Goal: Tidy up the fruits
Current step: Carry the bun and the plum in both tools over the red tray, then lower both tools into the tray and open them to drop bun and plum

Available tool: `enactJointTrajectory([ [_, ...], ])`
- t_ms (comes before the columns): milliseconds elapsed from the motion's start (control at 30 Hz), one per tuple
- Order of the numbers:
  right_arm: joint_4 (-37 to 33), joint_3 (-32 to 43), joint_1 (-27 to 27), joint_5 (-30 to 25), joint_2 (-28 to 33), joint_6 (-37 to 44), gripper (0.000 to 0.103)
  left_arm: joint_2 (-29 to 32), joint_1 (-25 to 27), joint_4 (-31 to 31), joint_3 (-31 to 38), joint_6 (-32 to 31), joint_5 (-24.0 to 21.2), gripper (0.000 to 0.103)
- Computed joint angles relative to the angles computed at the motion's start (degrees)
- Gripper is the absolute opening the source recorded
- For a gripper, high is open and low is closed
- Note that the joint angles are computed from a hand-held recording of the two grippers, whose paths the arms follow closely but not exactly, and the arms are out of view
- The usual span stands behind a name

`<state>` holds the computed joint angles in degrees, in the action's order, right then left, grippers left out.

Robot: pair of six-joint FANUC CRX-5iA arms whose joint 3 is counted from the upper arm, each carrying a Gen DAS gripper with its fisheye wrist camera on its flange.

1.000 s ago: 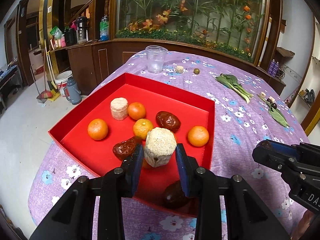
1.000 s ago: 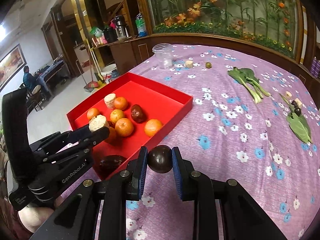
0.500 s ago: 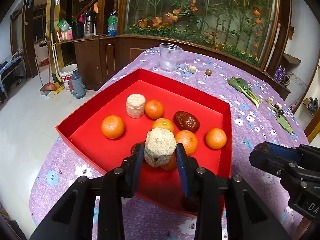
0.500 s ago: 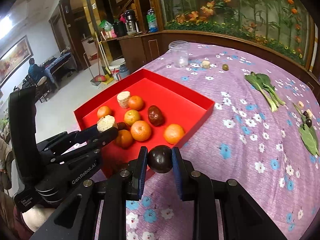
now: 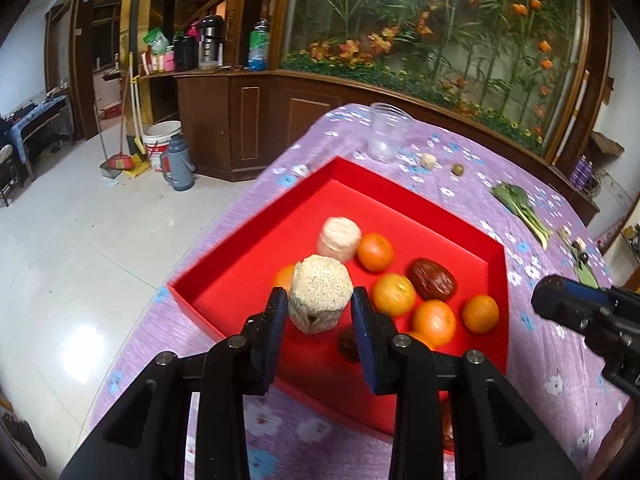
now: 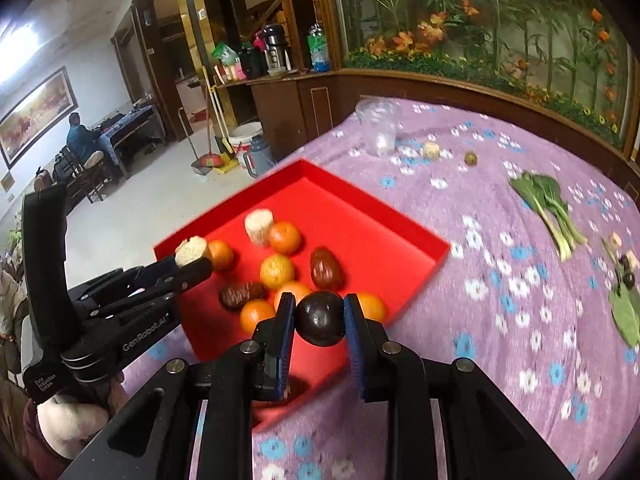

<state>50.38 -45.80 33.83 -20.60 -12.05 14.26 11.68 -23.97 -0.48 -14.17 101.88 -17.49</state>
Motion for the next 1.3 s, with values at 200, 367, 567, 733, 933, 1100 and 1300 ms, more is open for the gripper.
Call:
enactJointTrajectory([
  [200, -6.06, 4.13, -2.68, 5.07, 3.50, 7.37, 0.027, 1.59, 0.39, 0.22, 2.21, -0.47, -1.35, 0.032],
  [367, -25.01, 10.25, -3.66, 5.74, 6.00, 23.66, 0.027, 4.03, 0.56, 5.70, 3.55, -5.87, -1.53, 0.032],
  [567, -46.57, 19.43, -7.10, 2.52, 10.49, 43.44, 0.027, 7.01, 0.20, 6.36, 7.57, -7.20, -2.89, 0.032],
  [733, -65.12, 27.51, -12.41, -2.59, 14.34, 59.71, 0.027, 9.25, -0.04, 5.11, 11.42, -6.79, -4.81, 0.032],
  [933, -73.90, 31.78, -16.02, -6.14, 17.92, 66.01, 0.027, 12.72, 0.03, 6.04, 16.31, -8.83, -7.94, 0.032],
  [1100, -68.34, 30.15, -14.38, -4.85, 18.23, 60.98, 0.027, 17.06, -0.39, 3.97, 23.68, -8.24, -12.40, 0.032],
  [1300, -52.15, 25.37, -10.56, -1.57, 17.98, 47.81, 0.027, 22.29, -2.51, -4.74, 35.12, -3.34, -21.16, 0.032],
])
